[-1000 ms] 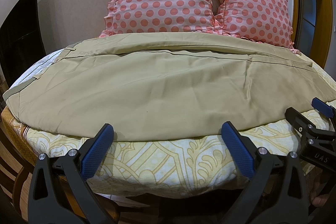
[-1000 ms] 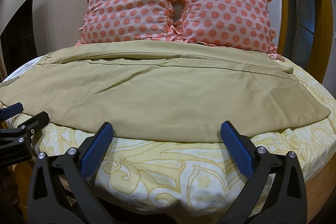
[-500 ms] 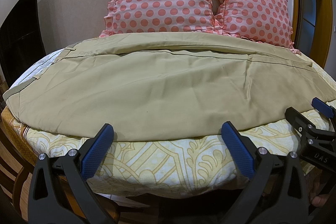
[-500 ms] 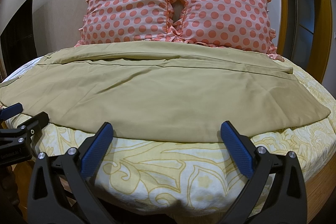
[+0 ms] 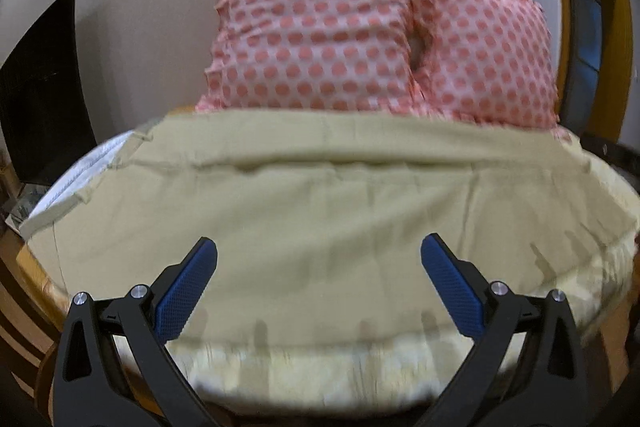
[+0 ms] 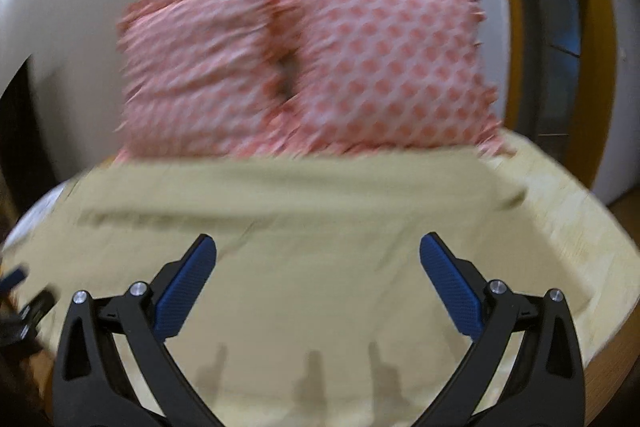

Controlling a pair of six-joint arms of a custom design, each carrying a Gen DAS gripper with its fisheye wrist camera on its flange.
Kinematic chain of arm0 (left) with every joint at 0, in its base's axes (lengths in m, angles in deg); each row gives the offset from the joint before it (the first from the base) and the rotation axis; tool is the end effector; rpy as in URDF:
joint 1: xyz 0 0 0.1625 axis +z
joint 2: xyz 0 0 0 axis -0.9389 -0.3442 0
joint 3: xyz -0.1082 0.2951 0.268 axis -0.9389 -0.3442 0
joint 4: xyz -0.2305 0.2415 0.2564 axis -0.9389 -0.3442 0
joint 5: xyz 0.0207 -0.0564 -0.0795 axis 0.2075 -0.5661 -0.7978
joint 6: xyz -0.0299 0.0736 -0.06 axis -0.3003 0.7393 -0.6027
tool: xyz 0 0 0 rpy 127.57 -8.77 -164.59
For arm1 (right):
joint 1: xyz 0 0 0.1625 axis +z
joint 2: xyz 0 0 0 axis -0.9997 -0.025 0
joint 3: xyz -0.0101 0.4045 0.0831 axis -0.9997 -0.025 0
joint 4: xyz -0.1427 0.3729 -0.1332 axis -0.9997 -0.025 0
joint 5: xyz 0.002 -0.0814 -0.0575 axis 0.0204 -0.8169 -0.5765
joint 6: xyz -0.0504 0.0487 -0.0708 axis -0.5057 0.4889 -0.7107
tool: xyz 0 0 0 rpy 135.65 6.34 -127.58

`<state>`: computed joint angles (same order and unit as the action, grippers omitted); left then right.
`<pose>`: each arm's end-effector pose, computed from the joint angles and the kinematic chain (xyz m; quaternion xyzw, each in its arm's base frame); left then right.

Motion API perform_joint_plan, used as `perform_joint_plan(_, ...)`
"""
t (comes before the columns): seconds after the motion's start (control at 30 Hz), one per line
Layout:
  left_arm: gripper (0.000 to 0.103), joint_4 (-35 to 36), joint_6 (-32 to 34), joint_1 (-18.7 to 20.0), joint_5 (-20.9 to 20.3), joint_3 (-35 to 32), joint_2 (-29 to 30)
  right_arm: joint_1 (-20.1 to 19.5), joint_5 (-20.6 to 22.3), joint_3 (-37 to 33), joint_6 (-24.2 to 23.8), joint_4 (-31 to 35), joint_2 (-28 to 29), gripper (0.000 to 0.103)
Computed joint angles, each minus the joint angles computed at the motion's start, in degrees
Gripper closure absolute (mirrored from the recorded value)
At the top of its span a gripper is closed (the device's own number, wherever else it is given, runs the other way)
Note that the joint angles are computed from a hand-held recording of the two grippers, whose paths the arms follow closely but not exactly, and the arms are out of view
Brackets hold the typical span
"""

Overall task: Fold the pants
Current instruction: 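Grasp the trouser leg hem with the right tool and lift it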

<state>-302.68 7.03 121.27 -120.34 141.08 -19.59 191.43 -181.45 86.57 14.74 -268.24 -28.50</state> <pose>-0.0582 -0.4220 0.1753 0.1667 0.7919 -0.4720 0.3496 0.1959 -0.4897 0.0938 0.1567 -0.8087 0.4830 0.2970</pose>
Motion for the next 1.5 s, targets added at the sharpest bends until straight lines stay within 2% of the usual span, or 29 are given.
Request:
perform_joint_plan(0.07, 0.001, 1.2, 0.3, 1.6, -2.4, -3.0, -0.8, -1.5, -2.6, -7.1, 1.3, 8.0, -1.7, 0.002)
perform_joint_plan(0.13, 0.001, 2.2, 0.7, 3.4, -4.3, -6.8, -0.3, -3.4, -7.1, -17.5, 3.6, 16.8, -0.5, 0.002)
perform_joint_plan(0.17, 0.001, 2.7, 0.8, 4.0, -4.7, -7.9, 0.0, -4.4, -8.7, -21.6, 5.2, 20.5, 0.2, 0.007)
perform_joint_plan(0.23, 0.001, 3.7, 1.2, 5.1, -5.3, -10.4, 0.6, -6.2, -13.2, -31.8, 11.3, 31.3, 2.9, 0.018)
perform_joint_plan(0.3, 0.001, 5.5, 0.7, 6.3, -6.3, -12.5, 1.2, -8.5, -16.0, -42.1, 18.2, 43.2, 6.2, 0.040)
perform_joint_plan(0.37, 0.001, 7.8, -0.4, 7.3, -8.1, -13.5, 1.2, -10.4, -17.2, -50.9, 26.3, 54.3, 9.3, 0.046)
perform_joint_plan(0.43, 0.001, 9.9, -1.4, 8.2, -9.6, -14.4, 1.1, -12.1, -15.8, -57.7, 34.5, 63.3, 11.7, 0.049)
perform_joint_plan(0.47, 0.001, 10.6, -1.7, 8.6, -10.5, -14.5, 1.0, -12.3, -15.9, -59.8, 36.2, 65.2, 12.6, 0.049)
perform_joint_plan(0.6, 0.001, 12.8, -2.2, 9.5, -12.4, -15.2, 1.1, -12.1, -24.2, -74.8, 34.4, 73.0, 21.9, 0.049)
perform_joint_plan(0.67, 0.001, 13.6, -2.4, 9.7, -12.4, -15.4, 1.1, -11.8, -27.1, -78.1, 30.5, 71.6, 24.6, 0.051)
perform_joint_plan(0.73, 0.001, 14.4, -3.3, 9.9, -12.4, -15.2, 0.6, -11.8, -26.1, -75.8, 26.3, 66.5, 24.1, 0.062)
perform_joint_plan(0.77, 0.001, 14.5, -3.7, 9.9, -12.4, -15.2, 0.5, -11.9, -25.4, -74.0, 25.4, 64.4, 23.3, 0.081)
perform_joint_plan(0.8, 0.001, 14.8, -4.4, 10.0, -12.4, -15.0, 0.1, -12.2, -24.5, -70.9, 24.9, 61.9, 21.7, 0.091)
perform_joint_plan(0.87, 0.001, 15.0, -5.3, 9.9, -12.3, -14.6, -0.6, -13.3, -18.2, -62.5, 27.3, 59.0, 16.4, 0.096)
perform_joint_plan(0.93, 0.001, 14.9, -6.1, 9.8, -11.9, -14.1, -1.0, -14.1, -13.0, -54.5, 28.5, 54.9, 11.7, 0.099)
perform_joint_plan(1.0, 0.001, 15.4, -7.5, 9.6, -11.9, -13.3, -2.0, -14.6, -7.1, -45.1, 29.4, 48.0, 6.7, 0.100)
perform_joint_plan(1.2, 0.001, 16.6, -10.5, 9.0, -11.8, -11.3, -4.4, -17.1, 12.6, -12.4, 30.7, 22.1, -8.7, 0.100)
perform_joint_plan(1.27, 0.001, 15.2, -8.9, 8.5, -11.1, -10.9, -4.5, -17.5, 14.7, -4.1, 33.0, 16.5, -11.0, 0.100)
perform_joint_plan(1.37, 0.001, 12.8, -6.1, 7.8, -10.2, -10.9, -4.3, -20.3, 18.5, 3.6, 37.3, 12.8, -12.3, 0.096)
perform_joint_plan(1.43, 0.001, 11.4, -3.4, 7.4, -9.6, -11.4, -4.0, -22.3, 20.6, 4.5, 40.7, 13.8, -12.7, 0.077)
perform_joint_plan(1.47, 0.001, 11.3, -2.4, 7.2, -9.2, -11.4, -4.0, -22.2, 20.6, 5.6, 42.4, 13.5, -12.9, 0.060)
perform_joint_plan(1.5, 0.001, 10.9, -1.3, 7.1, -8.6, -11.5, -4.0, -22.9, 22.6, 6.6, 43.4, 11.8, -12.9, 0.050)
